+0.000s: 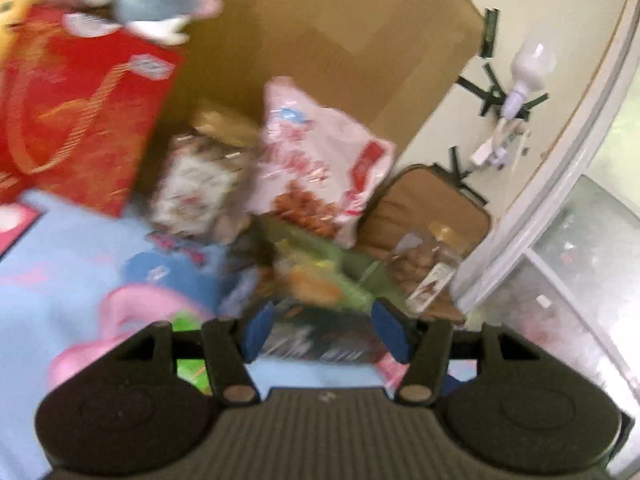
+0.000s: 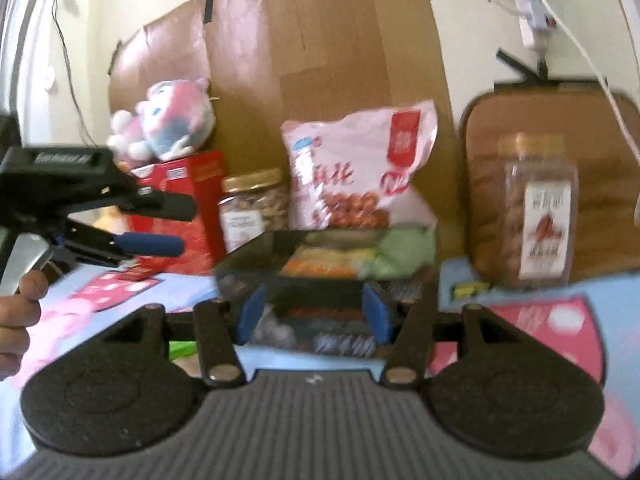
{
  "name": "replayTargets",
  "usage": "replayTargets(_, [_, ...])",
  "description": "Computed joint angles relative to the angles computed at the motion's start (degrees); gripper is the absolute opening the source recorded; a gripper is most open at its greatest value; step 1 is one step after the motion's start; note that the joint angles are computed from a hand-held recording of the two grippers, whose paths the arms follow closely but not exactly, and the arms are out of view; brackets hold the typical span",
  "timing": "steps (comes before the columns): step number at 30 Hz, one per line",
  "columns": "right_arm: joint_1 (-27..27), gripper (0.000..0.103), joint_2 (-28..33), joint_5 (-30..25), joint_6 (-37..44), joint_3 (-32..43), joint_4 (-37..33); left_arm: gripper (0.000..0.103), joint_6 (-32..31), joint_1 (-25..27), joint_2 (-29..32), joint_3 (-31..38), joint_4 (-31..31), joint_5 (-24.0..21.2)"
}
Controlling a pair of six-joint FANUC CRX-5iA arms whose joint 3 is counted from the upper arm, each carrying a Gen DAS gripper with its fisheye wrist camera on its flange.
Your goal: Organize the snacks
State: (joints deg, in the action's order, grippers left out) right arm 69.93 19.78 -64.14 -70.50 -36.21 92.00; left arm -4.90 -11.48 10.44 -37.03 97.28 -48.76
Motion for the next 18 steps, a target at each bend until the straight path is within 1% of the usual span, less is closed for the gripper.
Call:
replayTargets(3, [-2.0, 0.057, 0.1, 6.9, -3.7, -0.2, 4.5, 0.056, 1.5, 3.9, -0.8, -2.7, -3.3, 0.4])
replayTargets(5, [-2.9, 0.057, 0.7, 10.6, -1.9, 1.1, 5.2, 0.056, 3.2, 6.3, -0.4, -3.7, -5.7, -0.1])
replayTargets(6, [-4.3, 0.058, 0.8, 14.0, -0.4, 1.9, 6.7, 0.056, 3.9, 7.2, -0.1, -4.1, -6.4, -0.6])
replayTargets(8, [-6.0, 0.061, 2.0, 18.4, 3.7, 4.1, 8.6, 0.056, 4.9, 8.8, 0.5, -4.7, -7.3, -1.5])
replayTargets(9, [-6.5, 0.063, 2.9, 19.5, 6.5, 5.6, 8.3, 0.056, 5.2, 9.3, 0.8, -4.8, -7.7, -2.2])
replayTargets(12, [-7.9, 0.073, 5.5, 23.3, 15.4, 10.0, 5.4, 0.056, 5.8, 10.2, 1.3, -5.1, -8.6, -3.7])
replayTargets(14, [-7.8, 0.072, 6.9, 24.4, 21.6, 12.7, 0.1, 0.056, 5.7, 10.2, 1.4, -5.1, -8.7, -4.1])
replayTargets(15, [-7.5, 0.060, 7.3, 25.1, 25.1, 13.8, -3.2, 0.056, 5.7, 10.0, 1.3, -5.2, -8.6, -4.1])
replayTargets(16, [-7.0, 0.054, 7.3, 25.0, 25.7, 13.8, -4.1, 0.056, 5.4, 10.0, 1.2, -5.5, -8.5, -4.4])
replayTargets(18, [-5.7, 0.048, 6.5, 24.1, 26.4, 13.1, -4.9, 0.056, 5.5, 10.1, 1.2, -5.5, -9.2, -5.0])
